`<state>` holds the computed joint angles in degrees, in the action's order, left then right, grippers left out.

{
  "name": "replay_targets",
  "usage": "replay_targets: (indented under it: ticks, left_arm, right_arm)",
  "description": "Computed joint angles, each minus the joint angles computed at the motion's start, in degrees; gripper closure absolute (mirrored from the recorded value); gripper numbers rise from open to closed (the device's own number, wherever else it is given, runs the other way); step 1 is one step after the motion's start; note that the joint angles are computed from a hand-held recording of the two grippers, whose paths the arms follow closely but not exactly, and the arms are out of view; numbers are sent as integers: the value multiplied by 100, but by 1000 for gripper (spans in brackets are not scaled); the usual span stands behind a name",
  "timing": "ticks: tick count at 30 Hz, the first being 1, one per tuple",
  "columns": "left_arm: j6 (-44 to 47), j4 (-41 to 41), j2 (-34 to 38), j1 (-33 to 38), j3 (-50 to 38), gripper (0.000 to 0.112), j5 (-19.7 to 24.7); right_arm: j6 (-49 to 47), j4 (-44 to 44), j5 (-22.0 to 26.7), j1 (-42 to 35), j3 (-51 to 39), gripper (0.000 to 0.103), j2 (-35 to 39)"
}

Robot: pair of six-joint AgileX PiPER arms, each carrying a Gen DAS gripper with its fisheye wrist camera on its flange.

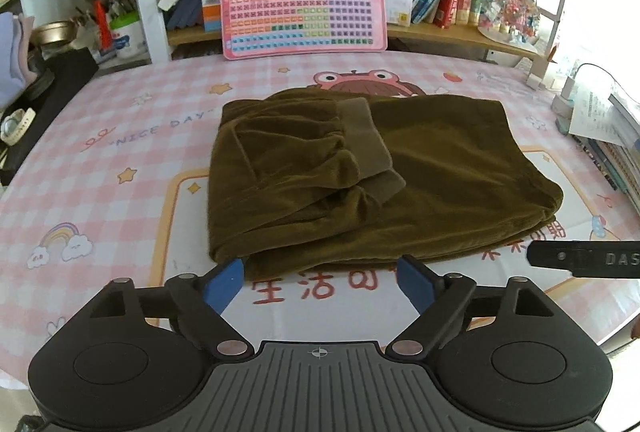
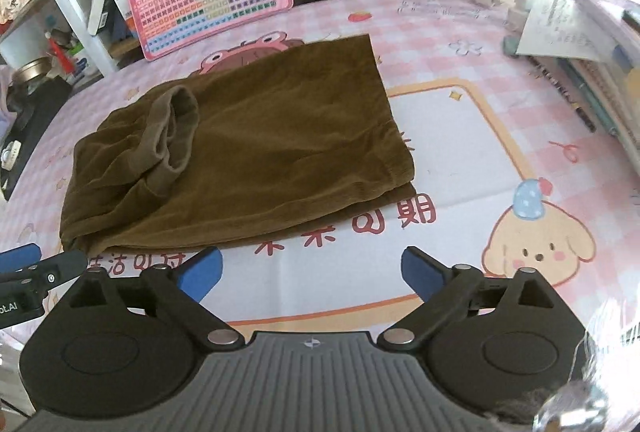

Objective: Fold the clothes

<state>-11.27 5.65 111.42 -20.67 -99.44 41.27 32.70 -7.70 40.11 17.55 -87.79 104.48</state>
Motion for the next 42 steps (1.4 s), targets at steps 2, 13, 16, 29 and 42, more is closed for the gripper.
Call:
replay_targets:
  ticks: [2, 13, 16, 29, 42]
  left_arm:
    - [168, -160, -107, 85, 201, 21, -106]
    - [1238, -1242, -640, 604, 1238, 21, -511]
    - [1504, -1495, -696, 694, 1348, 21, -531]
    - [581, -960, -445, 584, 970, 21, -543]
    - [-2312, 1260, 904, -851, -1270, 21, 881]
  right_arm:
    - [280, -245, 116, 168, 15, 4, -28]
    - [1597, -1290, 738, 1040, 206, 4, -247]
    - [1805, -1451, 878, 1161, 157, 4, -250]
    - [909, -1055, 740, 834, -248, 4, -23]
    - [-3084, 2809, 546, -1647, -820, 7, 518]
